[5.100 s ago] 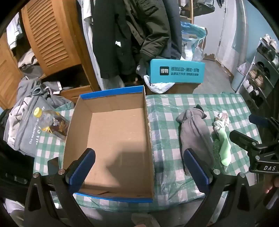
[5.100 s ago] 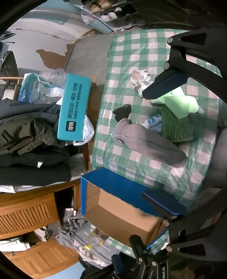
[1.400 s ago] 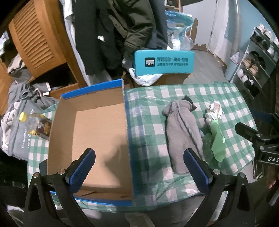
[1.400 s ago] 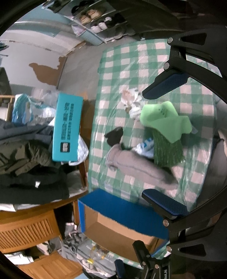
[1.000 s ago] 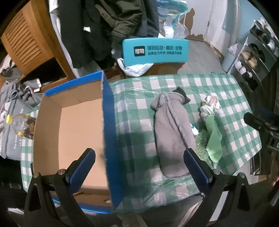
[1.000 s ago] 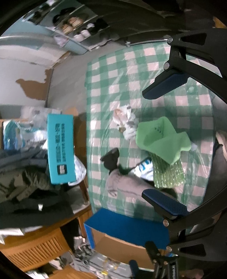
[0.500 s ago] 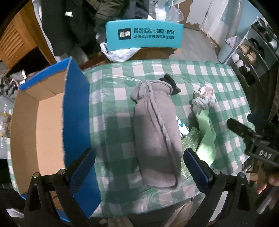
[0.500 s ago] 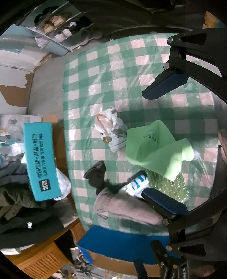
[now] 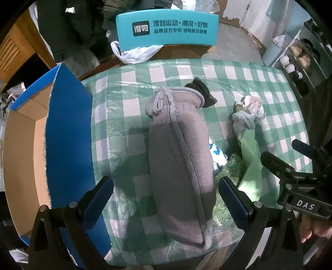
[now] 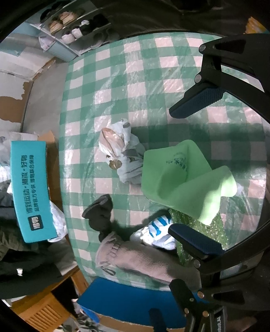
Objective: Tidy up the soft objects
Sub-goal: 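Move left tool toward grey fleece item while right tool approaches light green cloth, then close left tool on grey fleece item while right tool grasps light green cloth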
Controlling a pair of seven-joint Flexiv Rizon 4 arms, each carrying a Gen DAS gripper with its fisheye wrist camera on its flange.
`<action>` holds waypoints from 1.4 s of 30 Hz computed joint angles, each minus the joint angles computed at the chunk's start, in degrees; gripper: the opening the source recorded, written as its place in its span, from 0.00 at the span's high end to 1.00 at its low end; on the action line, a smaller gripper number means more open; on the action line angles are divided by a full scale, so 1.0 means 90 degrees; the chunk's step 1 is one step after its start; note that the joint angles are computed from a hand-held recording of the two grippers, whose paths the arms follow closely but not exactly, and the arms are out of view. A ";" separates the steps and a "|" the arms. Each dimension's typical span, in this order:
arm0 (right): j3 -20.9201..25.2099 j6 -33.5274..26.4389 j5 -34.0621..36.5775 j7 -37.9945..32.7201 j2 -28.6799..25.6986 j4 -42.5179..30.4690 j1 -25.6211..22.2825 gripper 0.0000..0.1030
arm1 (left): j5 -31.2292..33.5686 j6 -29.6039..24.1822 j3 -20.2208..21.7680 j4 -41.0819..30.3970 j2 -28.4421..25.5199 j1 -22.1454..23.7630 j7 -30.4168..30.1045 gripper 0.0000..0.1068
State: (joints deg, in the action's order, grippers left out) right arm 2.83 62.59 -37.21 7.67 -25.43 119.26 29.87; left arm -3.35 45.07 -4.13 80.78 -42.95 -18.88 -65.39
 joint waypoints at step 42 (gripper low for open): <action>0.0152 0.0547 0.1219 -0.0666 -0.0235 0.0295 -0.0230 0.31 | 0.0301 -0.0535 0.0112 -0.0733 -0.0592 -0.0167 -0.0130 0.04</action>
